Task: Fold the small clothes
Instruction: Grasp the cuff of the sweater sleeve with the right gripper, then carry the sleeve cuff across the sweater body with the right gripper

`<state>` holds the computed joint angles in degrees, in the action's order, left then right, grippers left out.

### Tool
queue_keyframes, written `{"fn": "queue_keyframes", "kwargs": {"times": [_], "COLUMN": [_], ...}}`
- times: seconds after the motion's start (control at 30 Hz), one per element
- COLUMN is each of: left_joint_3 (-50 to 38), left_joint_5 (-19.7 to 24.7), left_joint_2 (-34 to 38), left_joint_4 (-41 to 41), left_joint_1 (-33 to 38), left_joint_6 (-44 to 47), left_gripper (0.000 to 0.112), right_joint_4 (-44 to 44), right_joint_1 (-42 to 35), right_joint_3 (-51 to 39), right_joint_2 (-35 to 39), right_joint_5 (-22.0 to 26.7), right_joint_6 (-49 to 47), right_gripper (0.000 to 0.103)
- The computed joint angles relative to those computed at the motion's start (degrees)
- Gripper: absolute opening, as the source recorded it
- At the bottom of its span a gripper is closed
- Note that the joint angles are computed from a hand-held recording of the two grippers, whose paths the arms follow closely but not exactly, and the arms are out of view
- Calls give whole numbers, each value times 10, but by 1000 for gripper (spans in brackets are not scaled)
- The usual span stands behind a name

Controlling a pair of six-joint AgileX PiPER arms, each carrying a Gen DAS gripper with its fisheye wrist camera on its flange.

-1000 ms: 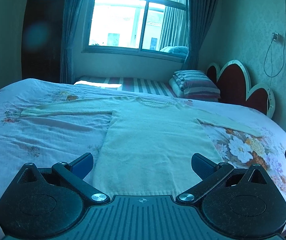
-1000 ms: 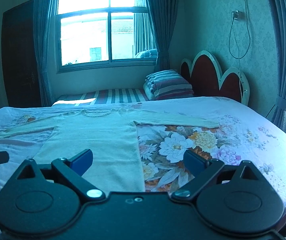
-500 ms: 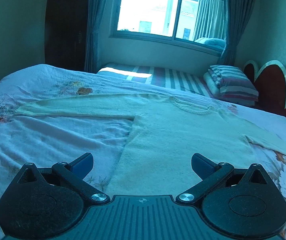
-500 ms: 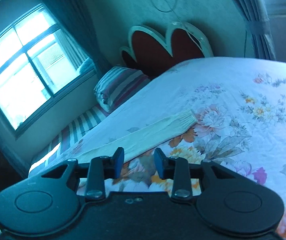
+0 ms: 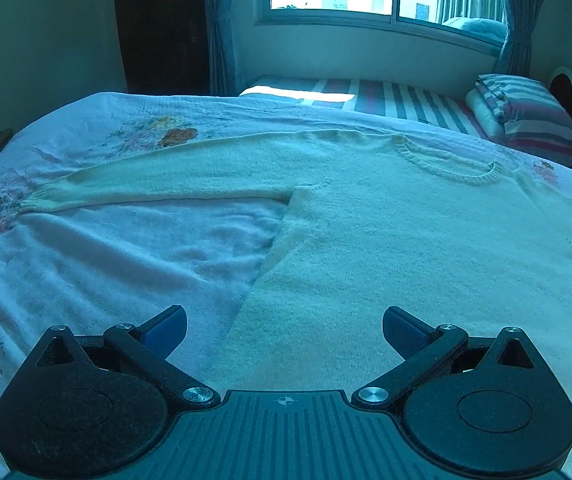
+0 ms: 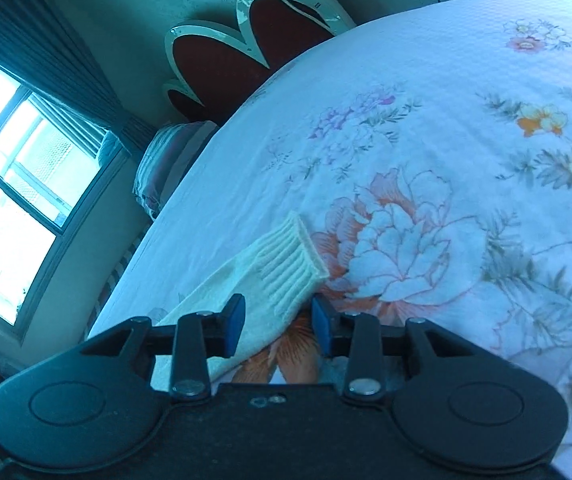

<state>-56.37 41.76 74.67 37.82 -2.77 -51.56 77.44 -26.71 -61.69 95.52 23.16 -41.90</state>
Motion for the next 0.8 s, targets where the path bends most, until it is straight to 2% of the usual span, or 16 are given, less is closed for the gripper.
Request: {"fn": "queue_keyframes", "kwargs": {"times": [0.1, 0.13, 0.2, 0.23, 0.27, 0.33, 0.5, 0.67, 0.8], "left_joint_3": [-6, -5, -2, 0, 2, 7, 15, 9, -5], "left_joint_5": [-6, -6, -8, -9, -10, -20, -66, -124, -154], "left_joint_2": [11, 11, 9, 5, 2, -6, -8, 36, 64], "left_joint_4": [-4, -4, -9, -14, -17, -32, -95, -206, -318], "left_joint_1": [8, 11, 21, 30, 38, 69, 167, 283, 352], "left_joint_6": [0, 2, 11, 19, 25, 51, 164, 324, 470], "left_gripper": [103, 103, 103, 103, 103, 103, 103, 103, 103], "right_joint_4": [49, 50, 11, -26, -50, -154, -423, -684, -869], "right_joint_1": [11, 18, 29, 35, 43, 67, 130, 253, 395], "right_joint_3": [-2, -1, -9, -20, -24, -46, -112, -196, -316], "right_joint_2": [7, 6, 9, 16, 16, 19, 21, 12, 54], "right_joint_5": [-10, -18, -27, -30, -43, -70, -82, -48, 28], "right_joint_6": [-41, -41, 4, 45, 72, 172, 424, 656, 808], "right_gripper": [37, 33, 10, 5, 5, 5, 5, 5, 5]}}
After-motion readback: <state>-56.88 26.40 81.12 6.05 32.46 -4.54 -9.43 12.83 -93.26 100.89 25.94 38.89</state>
